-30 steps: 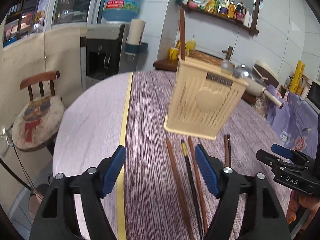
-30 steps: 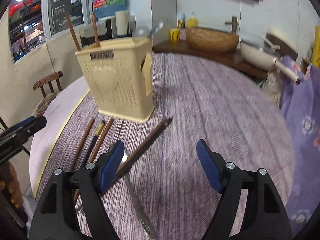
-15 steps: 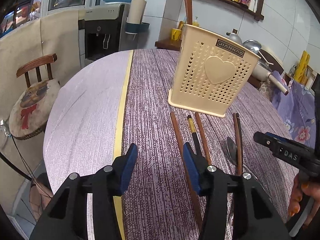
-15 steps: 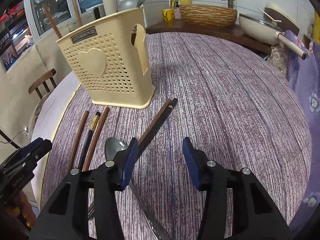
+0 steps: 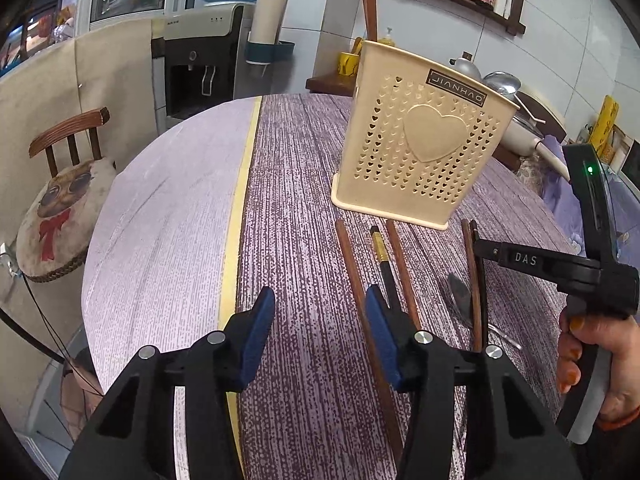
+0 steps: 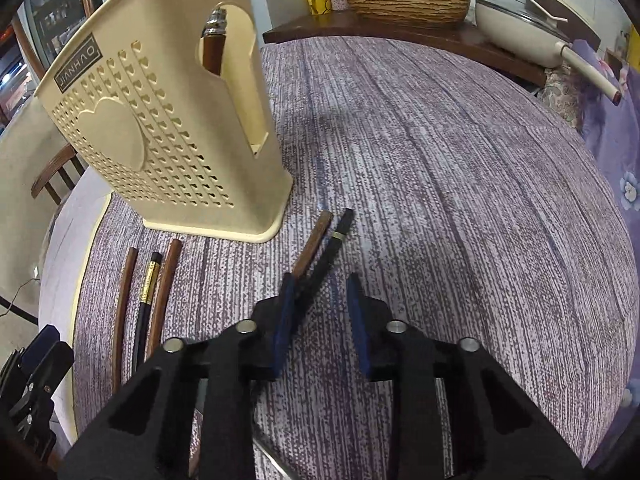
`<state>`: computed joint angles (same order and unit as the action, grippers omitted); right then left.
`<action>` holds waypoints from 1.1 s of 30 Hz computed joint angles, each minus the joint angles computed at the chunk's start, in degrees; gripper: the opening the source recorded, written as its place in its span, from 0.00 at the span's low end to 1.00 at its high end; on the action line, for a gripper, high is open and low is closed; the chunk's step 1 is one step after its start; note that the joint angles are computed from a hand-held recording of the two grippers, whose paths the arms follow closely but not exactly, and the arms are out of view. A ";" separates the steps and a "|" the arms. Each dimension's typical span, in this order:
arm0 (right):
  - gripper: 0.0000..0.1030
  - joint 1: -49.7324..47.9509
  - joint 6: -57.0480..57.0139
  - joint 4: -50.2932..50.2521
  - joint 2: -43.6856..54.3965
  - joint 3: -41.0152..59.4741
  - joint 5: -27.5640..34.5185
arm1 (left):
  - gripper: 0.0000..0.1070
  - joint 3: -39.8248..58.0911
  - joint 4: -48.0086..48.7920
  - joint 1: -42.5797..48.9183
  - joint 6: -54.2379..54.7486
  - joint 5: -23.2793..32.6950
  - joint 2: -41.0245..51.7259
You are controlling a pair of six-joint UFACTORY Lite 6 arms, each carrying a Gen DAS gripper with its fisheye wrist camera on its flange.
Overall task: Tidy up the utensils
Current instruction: 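Grasp a black chopstick with the right gripper while the left grasps a brown wooden chopstick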
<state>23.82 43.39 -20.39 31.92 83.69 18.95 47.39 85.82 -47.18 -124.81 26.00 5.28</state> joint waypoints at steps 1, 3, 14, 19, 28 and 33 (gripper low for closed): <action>0.17 -0.62 -4.45 4.57 0.67 1.04 0.34 | 0.44 0.15 -0.11 -0.05 0.28 0.05 0.16; 0.16 -2.35 -11.41 12.54 2.04 2.77 0.57 | 0.44 0.53 -0.64 -0.02 1.00 0.06 0.51; 0.16 -4.64 -17.51 19.25 4.38 7.02 3.58 | 0.42 9.20 -10.22 2.98 14.62 -2.92 6.74; 0.16 -4.15 -14.50 16.39 6.21 9.28 4.32 | 0.34 17.75 -22.36 4.75 28.75 -3.72 13.79; 0.16 -2.90 -7.35 11.65 6.93 11.06 6.42 | 0.24 28.64 -34.33 4.64 41.56 0.75 23.10; 0.12 -2.17 -0.42 7.29 8.77 13.71 7.68 | 0.17 32.12 -35.03 3.91 42.59 4.52 25.73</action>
